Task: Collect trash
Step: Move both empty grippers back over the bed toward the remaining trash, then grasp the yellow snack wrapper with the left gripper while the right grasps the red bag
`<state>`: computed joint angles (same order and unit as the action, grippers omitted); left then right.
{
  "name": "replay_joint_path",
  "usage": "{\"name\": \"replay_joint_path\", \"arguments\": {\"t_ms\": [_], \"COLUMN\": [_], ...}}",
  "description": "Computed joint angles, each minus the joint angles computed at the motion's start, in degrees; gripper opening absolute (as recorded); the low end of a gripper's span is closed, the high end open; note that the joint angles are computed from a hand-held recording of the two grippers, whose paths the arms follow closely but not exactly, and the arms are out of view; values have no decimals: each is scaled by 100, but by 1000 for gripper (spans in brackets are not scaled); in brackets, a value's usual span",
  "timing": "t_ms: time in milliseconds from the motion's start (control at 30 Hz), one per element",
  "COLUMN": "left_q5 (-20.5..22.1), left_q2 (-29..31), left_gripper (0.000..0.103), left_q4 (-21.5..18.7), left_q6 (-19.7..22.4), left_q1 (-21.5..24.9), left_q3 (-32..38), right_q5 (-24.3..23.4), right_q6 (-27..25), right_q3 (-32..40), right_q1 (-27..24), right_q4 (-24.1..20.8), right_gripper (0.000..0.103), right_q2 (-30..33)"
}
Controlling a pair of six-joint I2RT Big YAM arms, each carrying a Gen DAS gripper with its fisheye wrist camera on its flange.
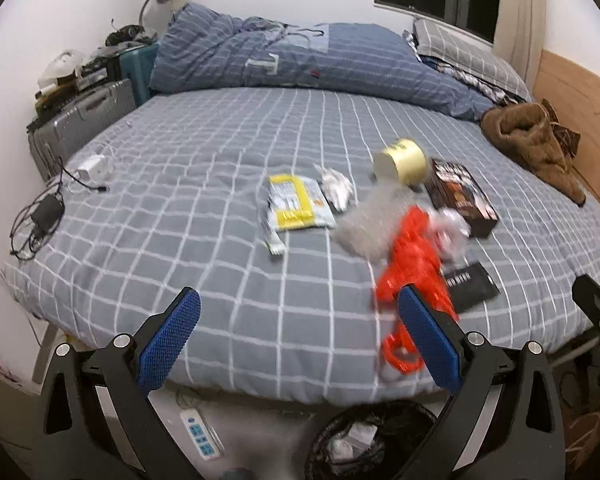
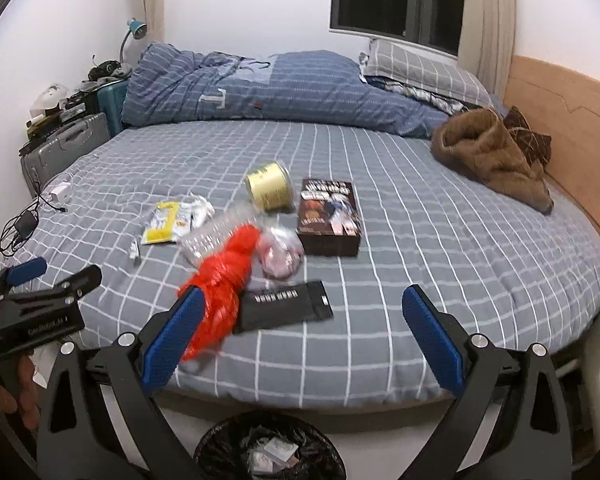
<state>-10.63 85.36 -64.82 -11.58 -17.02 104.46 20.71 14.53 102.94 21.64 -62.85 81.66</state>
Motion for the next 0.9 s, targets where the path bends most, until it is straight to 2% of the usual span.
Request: {"name": "replay_joint_path", "arguments": {"t_ms": [433,767,900], "left_q5": [167,303,168], "left_q2": [1211,2627,3254], "left_gripper": [97,97,97], "left_q4": [-240,-814,-1111], "left_q6": [307,408,526], "left_q1": [519,573,491], "left_q3": [1390,2919,3742], "right_q5": [-365,-743,-888], "right_q6": [-303,-297,-266], "right_q3": [1098,1103,1136], "right_q1": [-18,-118,-132], "right_q4": [-78,-76,-147], "right_gripper": [95,94,90], "right_q2": [1123,1599,1728]}}
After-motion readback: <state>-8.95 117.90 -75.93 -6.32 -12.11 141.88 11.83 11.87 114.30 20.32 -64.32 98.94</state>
